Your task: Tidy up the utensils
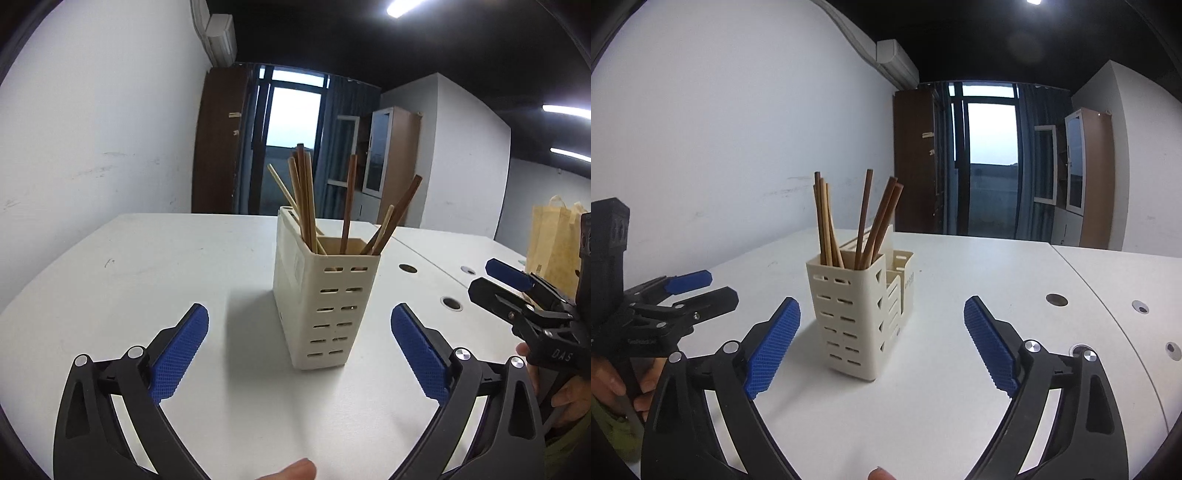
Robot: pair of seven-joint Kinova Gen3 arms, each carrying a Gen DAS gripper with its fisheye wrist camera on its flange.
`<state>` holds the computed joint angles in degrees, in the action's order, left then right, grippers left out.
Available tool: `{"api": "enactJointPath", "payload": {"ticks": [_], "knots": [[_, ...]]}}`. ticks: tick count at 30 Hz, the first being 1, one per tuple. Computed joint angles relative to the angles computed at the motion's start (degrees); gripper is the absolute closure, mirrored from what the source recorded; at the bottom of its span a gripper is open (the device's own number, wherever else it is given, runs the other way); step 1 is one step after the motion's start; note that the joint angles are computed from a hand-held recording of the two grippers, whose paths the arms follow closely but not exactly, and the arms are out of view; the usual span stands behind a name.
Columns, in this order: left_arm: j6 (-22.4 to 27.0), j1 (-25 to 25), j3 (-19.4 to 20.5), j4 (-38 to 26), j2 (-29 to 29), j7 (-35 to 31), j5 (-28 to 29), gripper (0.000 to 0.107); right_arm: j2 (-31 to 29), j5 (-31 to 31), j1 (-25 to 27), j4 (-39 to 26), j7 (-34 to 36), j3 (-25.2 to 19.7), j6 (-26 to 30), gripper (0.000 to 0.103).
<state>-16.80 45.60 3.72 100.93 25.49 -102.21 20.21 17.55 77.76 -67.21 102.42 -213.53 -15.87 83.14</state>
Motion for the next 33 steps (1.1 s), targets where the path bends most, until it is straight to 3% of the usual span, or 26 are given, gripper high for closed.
{"api": "enactJointPath", "payload": {"ticks": [5, 10, 14, 19, 33], "knots": [[-1.1, -0.5, 1.1, 1.3, -0.4, -0.1, -0.7, 0.010, 0.5, 0.7, -0.6, 1.3, -1.3, -0.3, -0.9, 0.009], [-1.3, 4.3, -3.6, 1.3, -0.4, -4.2, 4.8, 0.010, 0.0, 0.9, -0.4, 1.9, -2.3, -0.5, -1.8, 0.008], [-2.7, 5.7, -3.8, 2.0, -0.6, -7.8, 7.3, 0.010, -0.1, 0.6, -0.4, 2.1, -2.9, -0.6, -1.6, 0.007], [-4.1, 4.7, -1.7, 2.9, -1.0, -10.1, 8.6, 0.010, -0.2, -0.2, -0.2, 2.5, -3.5, -0.7, -1.9, 0.006], [-6.8, 5.2, -0.4, 3.6, -1.0, -16.9, 14.6, 0.010, 0.1, -0.6, -0.3, 3.0, -3.6, -0.8, -1.9, 0.006]]}}
